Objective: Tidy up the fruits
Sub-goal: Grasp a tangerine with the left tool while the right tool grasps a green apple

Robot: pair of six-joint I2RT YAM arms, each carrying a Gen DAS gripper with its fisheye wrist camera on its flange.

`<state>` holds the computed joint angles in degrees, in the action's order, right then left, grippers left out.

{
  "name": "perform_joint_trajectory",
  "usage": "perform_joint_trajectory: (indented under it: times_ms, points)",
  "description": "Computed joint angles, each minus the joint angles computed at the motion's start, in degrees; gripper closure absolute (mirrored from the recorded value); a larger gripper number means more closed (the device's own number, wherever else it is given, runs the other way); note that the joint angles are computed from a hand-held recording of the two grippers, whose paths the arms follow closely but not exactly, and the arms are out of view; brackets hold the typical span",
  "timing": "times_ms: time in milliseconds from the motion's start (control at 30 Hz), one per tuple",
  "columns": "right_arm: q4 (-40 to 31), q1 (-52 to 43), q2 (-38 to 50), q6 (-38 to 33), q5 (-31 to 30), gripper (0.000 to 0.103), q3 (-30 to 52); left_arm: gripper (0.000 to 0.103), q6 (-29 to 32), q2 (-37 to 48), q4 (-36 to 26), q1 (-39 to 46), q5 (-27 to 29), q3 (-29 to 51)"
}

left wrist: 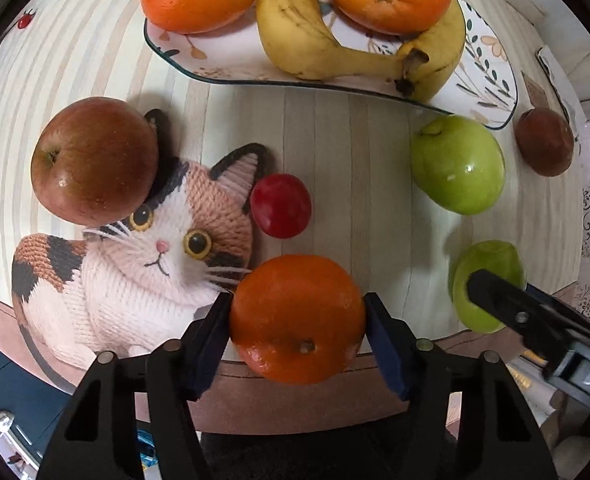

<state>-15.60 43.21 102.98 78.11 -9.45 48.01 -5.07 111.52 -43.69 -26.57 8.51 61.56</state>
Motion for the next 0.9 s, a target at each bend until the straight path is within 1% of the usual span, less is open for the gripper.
perform_joint_trajectory:
  times_ms: [100, 233, 267, 400, 533, 567, 700, 767, 833, 900]
  points:
    - [0.57, 0.21, 1.49, -0.61, 0.57, 0.038, 0.98, 0.041, -0.07, 0.01, 0.06, -0.12, 0.44, -0.22]
    - [-0.2, 0.4, 3.23, -1.98, 0.92, 0.042, 2.94, 0.04, -0.62, 1.67, -0.28, 0.17, 0.8, 0.89]
    - [-0.14, 0.36, 3.89, -2.27, 0.51, 0.042, 3.43, 0.041, -0.72, 2.15, -0.85, 0.18, 1.38, 1.47]
    - [-1.57, 0.47, 5.61, -3.42, 0.51, 0.042, 5.71, 0.041, -1.3, 3.11, -0.55, -0.33, 0.69, 2.84]
    - [-2.39, 0.28, 5.78, -4.32, 0.33, 0.042, 6.15, 0.041, -1.04, 4.2, -1.26, -0.26, 0.35, 4.47]
    - [-2.73, 0.31, 5.77, -4.68, 0.33, 0.042, 6.24, 0.041, -0.48, 2.54, -1.44, -0.03, 0.04, 2.89]
    - [-3.84, 0.41, 6.75, -5.46, 0.24, 0.042, 7.69, 0.041, -0.83, 4.29, -3.84, -0.87, 0.26, 6.08]
    - [-4.38, 0.46, 6.7, -5.62, 0.09, 0.042, 7.9, 0.041, -1.05, 5.02, -3.69, -0.88, 1.05, 6.45]
    - [-4.76, 0.51, 7.13, -5.71, 0.02, 0.042, 8.56, 0.041, 0.14, 6.46, -3.37, 0.16, 1.26, 7.18]
    - [-5.15, 0.49, 7.52, -5.97, -0.17, 0.042, 9.17, 0.041, 1.43, 5.74, -1.66, 1.09, 1.17, 4.42]
